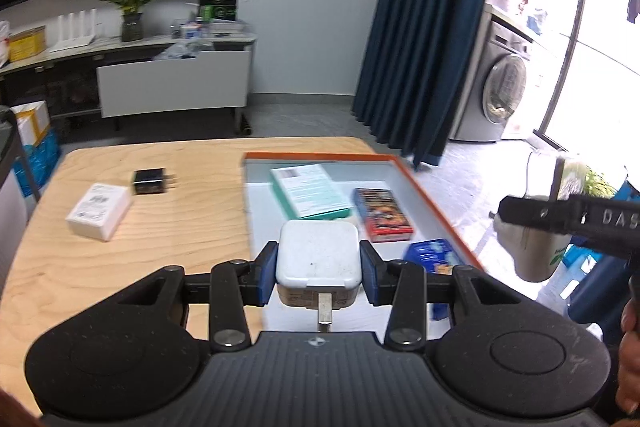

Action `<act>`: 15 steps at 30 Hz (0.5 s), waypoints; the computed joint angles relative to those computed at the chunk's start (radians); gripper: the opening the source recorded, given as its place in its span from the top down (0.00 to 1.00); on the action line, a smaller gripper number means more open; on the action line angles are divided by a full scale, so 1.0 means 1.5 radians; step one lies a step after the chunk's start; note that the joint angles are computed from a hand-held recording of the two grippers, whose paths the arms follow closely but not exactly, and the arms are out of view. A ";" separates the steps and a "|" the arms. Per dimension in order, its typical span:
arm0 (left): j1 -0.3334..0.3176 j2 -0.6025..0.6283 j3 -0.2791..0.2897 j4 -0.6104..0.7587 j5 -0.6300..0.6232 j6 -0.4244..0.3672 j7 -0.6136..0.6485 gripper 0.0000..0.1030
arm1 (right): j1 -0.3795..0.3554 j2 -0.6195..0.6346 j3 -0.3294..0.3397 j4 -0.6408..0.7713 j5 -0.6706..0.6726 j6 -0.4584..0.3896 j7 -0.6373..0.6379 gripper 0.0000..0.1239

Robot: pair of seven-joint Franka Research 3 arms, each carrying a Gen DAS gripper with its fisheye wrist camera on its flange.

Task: Organize rigid objects
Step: 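Carry the cube charger and diffuser over the white box with both grippers, then hold the cube charger and diffuser above the white box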

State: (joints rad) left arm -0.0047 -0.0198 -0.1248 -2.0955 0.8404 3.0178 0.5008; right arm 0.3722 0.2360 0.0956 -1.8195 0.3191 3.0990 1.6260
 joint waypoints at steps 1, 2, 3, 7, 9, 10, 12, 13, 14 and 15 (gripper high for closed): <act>-0.003 0.004 -0.002 0.006 -0.004 -0.002 0.003 0.59 | 0.001 -0.003 -0.004 -0.005 -0.002 0.004 0.002 0.39; -0.005 0.009 -0.004 0.014 -0.004 -0.004 0.003 0.59 | 0.002 -0.007 -0.007 -0.012 -0.004 0.008 0.003 0.39; -0.008 0.013 -0.004 0.020 0.004 -0.005 -0.004 0.59 | 0.003 -0.009 -0.010 -0.017 -0.008 0.011 0.004 0.39; -0.020 0.021 -0.003 0.030 0.025 -0.018 -0.025 0.59 | -0.024 -0.015 0.021 -0.030 0.022 0.020 -0.032 0.39; -0.026 0.021 -0.004 0.031 0.026 -0.032 -0.031 0.59 | -0.034 -0.016 0.033 -0.034 0.040 0.022 -0.049 0.39; -0.028 0.021 -0.003 0.031 0.029 -0.037 -0.038 0.59 | -0.035 -0.015 0.035 -0.033 0.046 0.021 -0.054 0.39; -0.033 0.019 -0.005 0.031 0.037 -0.054 -0.056 0.59 | -0.047 -0.015 0.051 -0.034 0.069 0.021 -0.076 0.39; -0.034 0.019 -0.005 0.030 0.036 -0.059 -0.059 0.59 | -0.051 -0.017 0.057 -0.035 0.080 0.021 -0.087 0.39; -0.036 0.019 -0.006 0.030 0.031 -0.064 -0.058 0.59 | -0.054 -0.016 0.063 -0.034 0.090 0.021 -0.098 0.39; -0.038 0.020 -0.008 0.031 0.023 -0.071 -0.054 0.59 | -0.061 -0.018 0.071 -0.036 0.104 0.020 -0.113 0.39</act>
